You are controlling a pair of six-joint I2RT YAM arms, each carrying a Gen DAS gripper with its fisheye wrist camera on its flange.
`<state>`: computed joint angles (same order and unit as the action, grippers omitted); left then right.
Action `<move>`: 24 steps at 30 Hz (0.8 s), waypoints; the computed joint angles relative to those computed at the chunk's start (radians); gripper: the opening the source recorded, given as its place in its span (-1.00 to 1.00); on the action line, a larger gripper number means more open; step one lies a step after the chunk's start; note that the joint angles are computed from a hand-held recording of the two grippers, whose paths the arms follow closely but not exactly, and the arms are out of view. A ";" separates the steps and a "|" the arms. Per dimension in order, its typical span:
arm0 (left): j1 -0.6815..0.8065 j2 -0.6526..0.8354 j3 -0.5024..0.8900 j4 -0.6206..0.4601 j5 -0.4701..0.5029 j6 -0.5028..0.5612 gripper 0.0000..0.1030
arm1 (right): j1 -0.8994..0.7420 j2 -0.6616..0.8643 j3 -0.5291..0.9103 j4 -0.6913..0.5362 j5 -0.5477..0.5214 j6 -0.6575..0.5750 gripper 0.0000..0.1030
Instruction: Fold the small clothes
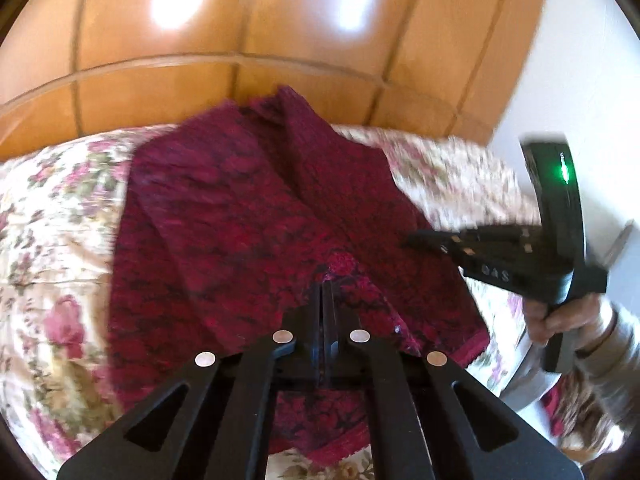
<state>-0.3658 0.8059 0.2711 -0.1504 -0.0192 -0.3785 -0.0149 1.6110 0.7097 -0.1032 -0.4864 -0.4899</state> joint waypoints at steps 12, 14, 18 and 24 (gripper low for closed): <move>0.916 0.206 0.298 0.001 0.339 0.241 -1.00 | -0.173 0.008 0.282 0.029 0.003 0.133 -0.99; 0.969 0.338 0.361 0.048 0.300 0.244 -1.00 | -0.177 0.090 0.367 0.071 0.106 0.149 -0.99; 1.021 0.591 0.513 0.101 0.172 0.242 -1.00 | -0.163 0.301 0.594 0.078 0.309 0.201 -1.00; 1.089 0.931 0.792 0.037 -0.033 0.195 -1.00 | -0.144 0.639 1.027 -0.046 0.576 0.297 -1.00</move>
